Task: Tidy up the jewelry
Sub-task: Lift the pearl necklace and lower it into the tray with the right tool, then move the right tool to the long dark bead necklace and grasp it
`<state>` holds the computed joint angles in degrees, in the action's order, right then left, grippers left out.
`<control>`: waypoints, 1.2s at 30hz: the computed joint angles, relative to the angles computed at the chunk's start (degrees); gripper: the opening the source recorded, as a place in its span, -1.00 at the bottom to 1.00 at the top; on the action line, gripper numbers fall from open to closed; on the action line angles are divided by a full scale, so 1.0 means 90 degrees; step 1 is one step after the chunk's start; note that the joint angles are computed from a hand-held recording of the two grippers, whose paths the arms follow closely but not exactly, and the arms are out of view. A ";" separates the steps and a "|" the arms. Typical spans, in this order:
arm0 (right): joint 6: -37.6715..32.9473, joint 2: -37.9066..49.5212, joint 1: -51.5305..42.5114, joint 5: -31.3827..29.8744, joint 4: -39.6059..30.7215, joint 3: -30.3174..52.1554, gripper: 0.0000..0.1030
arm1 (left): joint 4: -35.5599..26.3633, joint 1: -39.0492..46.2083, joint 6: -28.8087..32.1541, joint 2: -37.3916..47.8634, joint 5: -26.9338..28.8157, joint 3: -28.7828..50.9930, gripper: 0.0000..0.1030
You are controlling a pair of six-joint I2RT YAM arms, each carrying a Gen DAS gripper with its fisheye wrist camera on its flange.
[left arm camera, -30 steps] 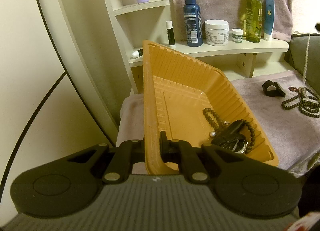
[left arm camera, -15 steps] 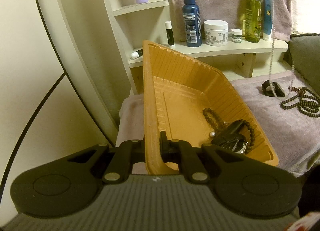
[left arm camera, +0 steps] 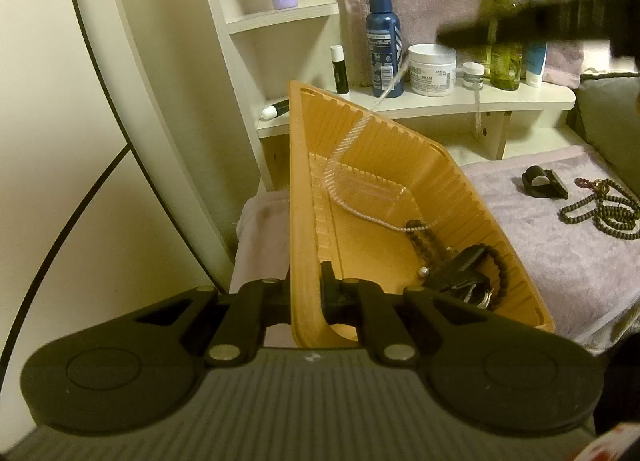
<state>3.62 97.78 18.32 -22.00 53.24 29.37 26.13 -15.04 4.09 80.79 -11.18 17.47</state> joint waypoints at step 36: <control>0.0068 0.1445 -0.2317 0.0451 0.2756 -0.2510 -0.03 | -0.0062 -0.0065 0.0027 0.0000 -0.0098 0.0035 -0.86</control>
